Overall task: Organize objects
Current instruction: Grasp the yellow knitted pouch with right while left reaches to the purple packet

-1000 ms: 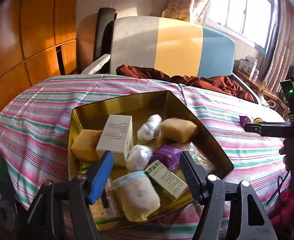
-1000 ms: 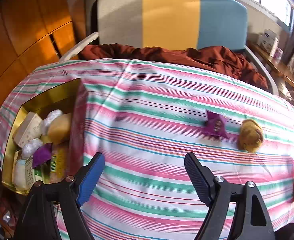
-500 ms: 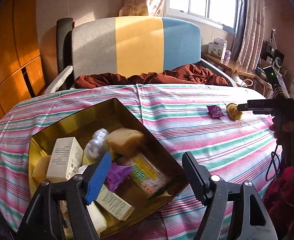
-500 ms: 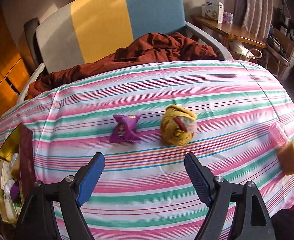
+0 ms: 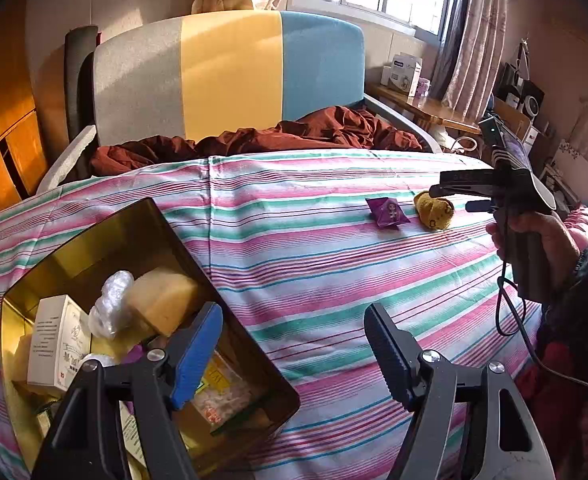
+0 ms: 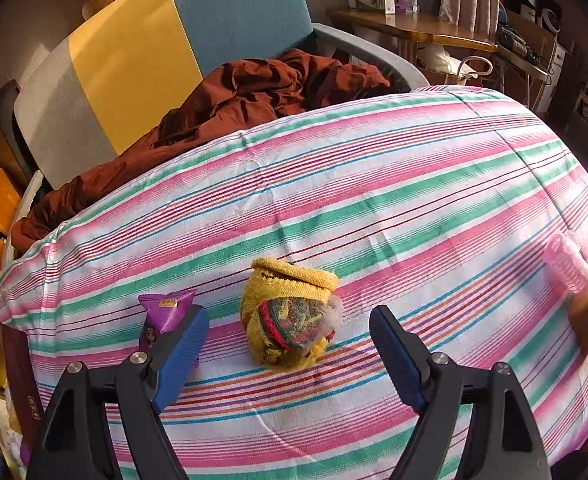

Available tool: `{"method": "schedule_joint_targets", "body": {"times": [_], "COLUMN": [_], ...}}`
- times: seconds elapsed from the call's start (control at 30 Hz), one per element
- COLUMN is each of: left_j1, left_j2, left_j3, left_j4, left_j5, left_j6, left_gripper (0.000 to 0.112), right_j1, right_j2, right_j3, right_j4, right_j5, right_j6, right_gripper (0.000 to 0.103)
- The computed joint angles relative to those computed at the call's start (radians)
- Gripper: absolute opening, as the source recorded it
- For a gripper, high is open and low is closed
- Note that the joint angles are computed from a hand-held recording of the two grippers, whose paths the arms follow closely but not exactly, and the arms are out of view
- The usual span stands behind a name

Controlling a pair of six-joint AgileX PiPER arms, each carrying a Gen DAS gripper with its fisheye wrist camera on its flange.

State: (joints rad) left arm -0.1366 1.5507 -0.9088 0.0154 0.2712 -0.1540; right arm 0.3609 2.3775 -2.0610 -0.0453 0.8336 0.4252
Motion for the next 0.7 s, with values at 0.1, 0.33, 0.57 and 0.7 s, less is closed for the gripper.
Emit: {"method": "schedule_joint_targets", "body": {"times": [0.1, 0.33, 0.57, 0.7], "left_j1": [-0.012, -0.034, -0.076, -0.097], "left_j2": [0.056, 0.216, 0.421, 0.575], "left_j3": [-0.056, -0.236, -0.521, -0.749], "left_j4": [-0.066, -0.185, -0.170, -0.152], "left_j5": [0.022, 0.096, 0.210, 0.313], "left_j6": [0.049, 0.105, 0.053, 0.039], "left_gripper": [0.074, 0.074, 0.074, 0.074], "right_j1": [-0.015, 0.002, -0.005, -0.007], "right_j2": [0.060, 0.083, 0.019, 0.056], "right_j3": [-0.077, -0.121, -0.046, -0.113], "right_j4": [0.055, 0.012, -0.011, -0.035], "right_j5": [0.044, 0.101, 0.091, 0.177], "right_j6": [-0.049, -0.081, -0.068, -0.060], "right_gripper": [0.084, 0.039, 0.038, 0.038]}}
